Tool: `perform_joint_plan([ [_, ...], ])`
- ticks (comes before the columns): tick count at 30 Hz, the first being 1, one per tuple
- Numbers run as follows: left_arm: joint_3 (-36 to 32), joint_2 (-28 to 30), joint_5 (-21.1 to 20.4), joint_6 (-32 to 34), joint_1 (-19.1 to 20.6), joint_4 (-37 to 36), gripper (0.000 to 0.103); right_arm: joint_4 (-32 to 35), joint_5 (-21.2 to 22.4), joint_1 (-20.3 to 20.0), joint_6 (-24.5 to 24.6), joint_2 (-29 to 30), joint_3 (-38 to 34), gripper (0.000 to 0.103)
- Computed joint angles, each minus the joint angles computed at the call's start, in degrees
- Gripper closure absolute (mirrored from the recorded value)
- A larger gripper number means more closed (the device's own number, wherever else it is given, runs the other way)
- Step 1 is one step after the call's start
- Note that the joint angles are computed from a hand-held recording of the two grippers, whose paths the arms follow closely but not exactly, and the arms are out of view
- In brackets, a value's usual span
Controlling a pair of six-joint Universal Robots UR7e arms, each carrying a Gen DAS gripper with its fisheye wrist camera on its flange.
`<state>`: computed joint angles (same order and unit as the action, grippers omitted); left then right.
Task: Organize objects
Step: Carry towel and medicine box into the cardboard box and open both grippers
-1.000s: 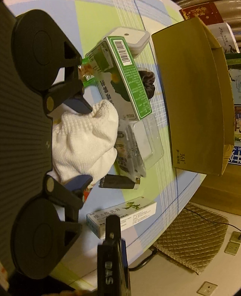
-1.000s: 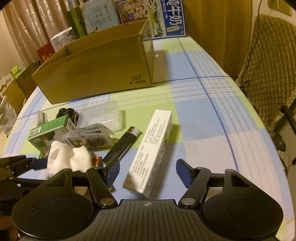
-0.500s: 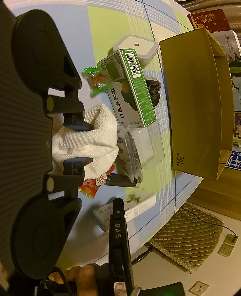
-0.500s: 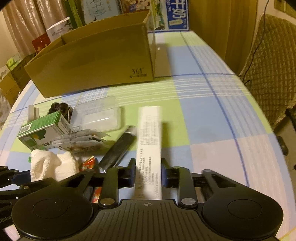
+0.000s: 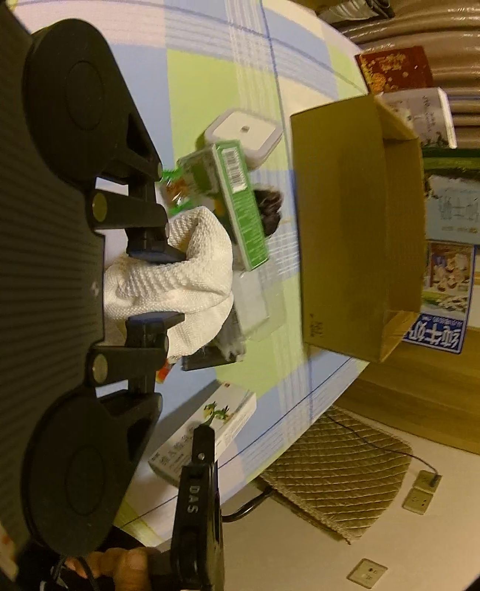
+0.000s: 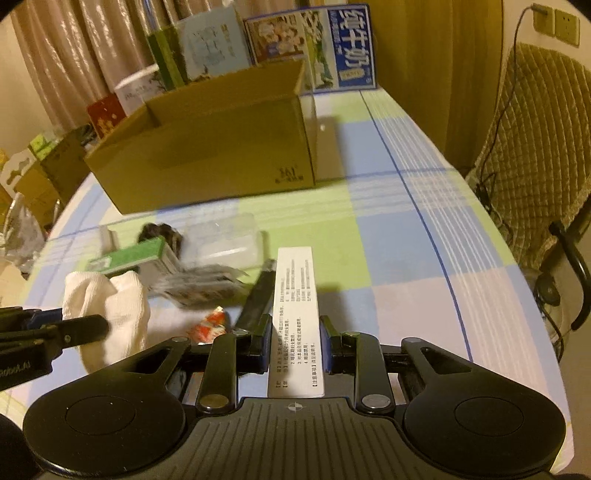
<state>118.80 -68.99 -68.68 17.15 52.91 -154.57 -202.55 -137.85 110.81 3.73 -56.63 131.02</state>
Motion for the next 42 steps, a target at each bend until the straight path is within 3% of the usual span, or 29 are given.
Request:
perform_joint_plan([
  [9, -2.5, -2.0, 0.5, -0.1, -0.4, 0.5, 0.081, 0.1, 0.1, 3.6, -3.2, -0.2, -3.9, 0.08],
  [16, -9.8, 1.8, 0.6, 1.1, 0.0, 0.0, 0.081, 1.4, 3.1, 4.3, -12.3, 0.9, -12.7, 0.08],
  [24, -24.7, 11.6, 0.6, 4.4, 1.1, 0.5, 0.081, 6.8, 7.5, 0.9, -19.7, 4.3, -27.3, 0.08],
  [33, -42.0, 24.2, 0.1, 5.7, 2.9, 5.7, 0.081, 14.6, 10.4, -4.1, -20.0, 9.0, -39.5, 0.08],
  [39, -46.4, 28.9, -0.8, 6.8, 4.0, 5.3, 0.08, 16.6, 12.3, -6.7, -18.6, 10.4, -41.9, 0.08],
  [40, -46.7, 29.5, -1.0, 6.8, 4.1, 4.8, 0.075, 16.1, 12.5, -7.0, -19.0, 10.8, -42.1, 0.08],
  [41, -47.2, 30.3, -1.0, 6.6, 4.4, 4.1, 0.071, 15.2, 13.3, -7.5, -19.6, 11.1, -42.3, 0.079],
  [42, -47.6, 30.9, -0.5, 6.2, 4.5, 3.8, 0.069, 14.4, 14.6, -8.1, -19.9, 11.3, -42.2, 0.067],
])
